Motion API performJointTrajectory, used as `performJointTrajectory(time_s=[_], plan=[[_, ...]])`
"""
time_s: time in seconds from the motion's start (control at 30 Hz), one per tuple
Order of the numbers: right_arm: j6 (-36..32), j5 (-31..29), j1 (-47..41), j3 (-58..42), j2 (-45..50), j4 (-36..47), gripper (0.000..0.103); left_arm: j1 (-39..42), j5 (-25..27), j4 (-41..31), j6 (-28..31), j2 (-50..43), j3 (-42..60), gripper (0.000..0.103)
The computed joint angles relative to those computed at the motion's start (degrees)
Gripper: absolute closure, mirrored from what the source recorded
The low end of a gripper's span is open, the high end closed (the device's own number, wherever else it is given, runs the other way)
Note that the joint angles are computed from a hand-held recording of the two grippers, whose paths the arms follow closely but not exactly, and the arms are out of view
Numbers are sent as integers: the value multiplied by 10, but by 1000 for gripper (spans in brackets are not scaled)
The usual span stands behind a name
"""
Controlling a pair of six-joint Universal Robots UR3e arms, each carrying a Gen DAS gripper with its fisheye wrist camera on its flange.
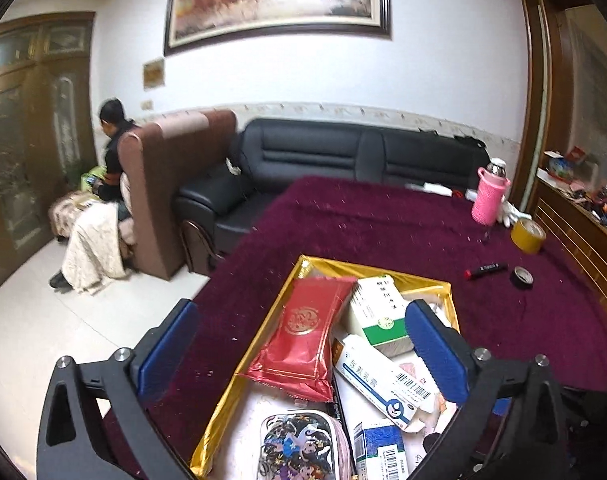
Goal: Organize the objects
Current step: 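Lift both open grippers up and away from the tray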
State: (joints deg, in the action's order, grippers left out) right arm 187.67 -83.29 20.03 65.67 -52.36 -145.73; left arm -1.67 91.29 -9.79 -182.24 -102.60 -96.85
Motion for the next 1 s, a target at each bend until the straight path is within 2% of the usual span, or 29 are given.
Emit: performJointTrajectory(time_s=[0.17, 0.37, 0.53, 0.73, 1.0], plan=[[2, 1, -1, 44, -27, -29, 33, -26, 43, 36, -11, 37, -38, 0], [4, 4, -5, 92, -53, -62, 32, -76, 111, 94, 3, 54, -70, 0], [8, 9, -10, 125, -68, -85, 31, -103, 140, 109, -7, 69, -88, 0], [10, 17, -19, 164, -87, -111, 28, -111, 137, 95, -34, 96, -107, 0], [1, 21, -22, 202, -104, -141, 25, -143, 200, 98, -43, 90, -114, 0]])
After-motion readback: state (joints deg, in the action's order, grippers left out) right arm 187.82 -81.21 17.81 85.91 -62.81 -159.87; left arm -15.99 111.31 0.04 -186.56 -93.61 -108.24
